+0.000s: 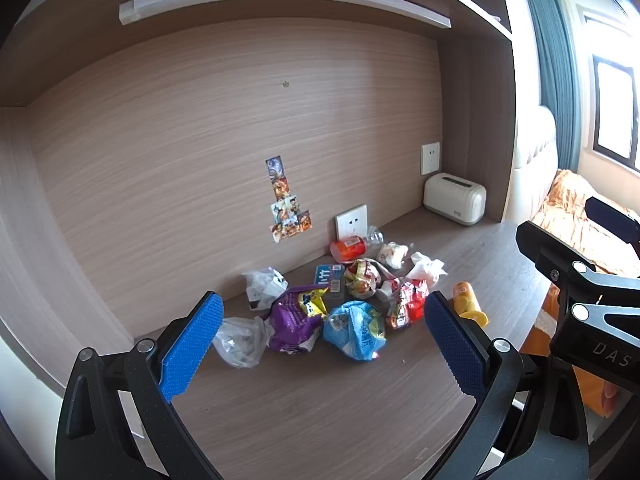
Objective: Collect trash
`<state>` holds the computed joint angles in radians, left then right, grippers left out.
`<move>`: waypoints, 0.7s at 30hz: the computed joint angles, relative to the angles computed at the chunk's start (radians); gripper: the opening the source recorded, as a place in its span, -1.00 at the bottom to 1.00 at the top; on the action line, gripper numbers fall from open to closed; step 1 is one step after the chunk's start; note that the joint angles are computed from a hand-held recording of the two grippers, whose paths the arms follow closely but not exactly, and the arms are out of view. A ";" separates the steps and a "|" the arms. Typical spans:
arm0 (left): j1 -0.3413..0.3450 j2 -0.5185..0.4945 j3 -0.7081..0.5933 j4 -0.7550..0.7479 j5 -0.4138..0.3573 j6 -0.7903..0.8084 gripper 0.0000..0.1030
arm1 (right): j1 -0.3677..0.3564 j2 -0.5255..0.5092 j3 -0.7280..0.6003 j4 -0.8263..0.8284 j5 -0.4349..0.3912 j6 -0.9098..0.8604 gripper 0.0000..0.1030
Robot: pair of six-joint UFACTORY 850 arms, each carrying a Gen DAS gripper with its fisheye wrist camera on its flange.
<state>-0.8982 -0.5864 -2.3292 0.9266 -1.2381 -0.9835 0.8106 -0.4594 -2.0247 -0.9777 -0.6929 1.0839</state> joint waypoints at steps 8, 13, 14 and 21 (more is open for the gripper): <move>0.003 0.010 0.014 0.000 -0.005 -0.004 0.92 | 0.002 -0.013 -0.015 0.013 0.001 -0.010 0.94; 0.004 0.011 0.016 0.004 -0.011 -0.002 0.92 | 0.003 -0.021 -0.023 0.021 0.003 -0.010 0.94; 0.005 0.013 0.018 0.002 -0.010 -0.003 0.92 | 0.003 -0.022 -0.024 0.020 0.002 -0.009 0.94; 0.010 0.022 0.037 0.000 -0.003 -0.006 0.92 | 0.006 -0.034 -0.038 0.025 -0.002 -0.017 0.94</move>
<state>-0.8880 -0.5640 -2.2925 0.9269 -1.2413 -0.9892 0.8161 -0.4930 -2.0626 -0.9522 -0.6945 1.0670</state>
